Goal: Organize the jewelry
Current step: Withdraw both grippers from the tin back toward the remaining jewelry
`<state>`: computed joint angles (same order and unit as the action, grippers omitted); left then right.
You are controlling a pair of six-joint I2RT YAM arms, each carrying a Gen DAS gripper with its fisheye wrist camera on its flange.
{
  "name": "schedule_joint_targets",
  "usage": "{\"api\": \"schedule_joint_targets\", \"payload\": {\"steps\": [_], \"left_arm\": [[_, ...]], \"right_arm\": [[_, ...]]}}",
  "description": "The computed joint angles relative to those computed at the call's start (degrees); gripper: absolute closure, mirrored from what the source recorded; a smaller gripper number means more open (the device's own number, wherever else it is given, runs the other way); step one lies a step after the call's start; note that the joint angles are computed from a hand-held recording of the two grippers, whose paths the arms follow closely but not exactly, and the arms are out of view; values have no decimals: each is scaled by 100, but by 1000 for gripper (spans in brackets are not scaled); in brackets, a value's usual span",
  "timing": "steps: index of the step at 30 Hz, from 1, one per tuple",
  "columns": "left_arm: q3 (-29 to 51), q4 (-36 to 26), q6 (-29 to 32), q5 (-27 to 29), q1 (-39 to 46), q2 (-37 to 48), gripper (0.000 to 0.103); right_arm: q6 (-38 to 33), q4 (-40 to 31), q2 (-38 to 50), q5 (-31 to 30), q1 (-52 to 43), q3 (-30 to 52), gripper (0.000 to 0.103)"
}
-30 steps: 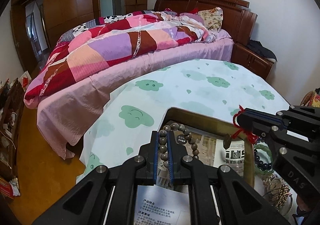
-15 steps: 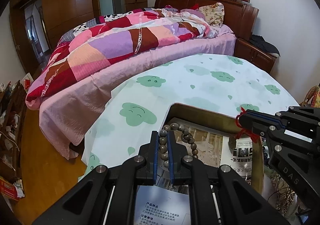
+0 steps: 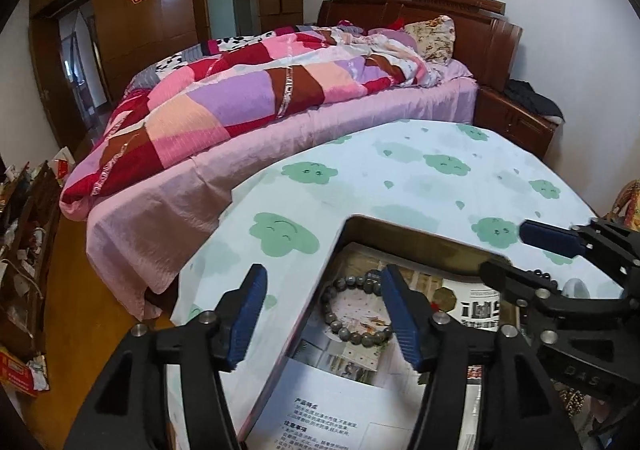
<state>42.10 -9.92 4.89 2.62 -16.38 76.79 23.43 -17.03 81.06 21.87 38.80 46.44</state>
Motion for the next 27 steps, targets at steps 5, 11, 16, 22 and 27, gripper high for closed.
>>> {"api": "schedule_joint_targets", "payload": {"steps": [5, 11, 16, 22, 27], "left_arm": [[-94, 59, -77, -55, 36, -17, 36], [-185, 48, -93, -157, -41, -116, 36], [-257, 59, -159, -197, -74, -180, 36], [-381, 21, -233, -275, -125, -338, 36], [-663, -84, -396, -227, -206, -765, 36]], "right_arm": [[75, -17, -136, 50, 51, -84, 37], [164, -98, -321, 75, 125, -199, 33], [292, -141, -563, 84, 191, -385, 32], [479, -153, -875, 80, 216, -668, 28], [650, -256, -1248, 46, 236, -963, 28]]}}
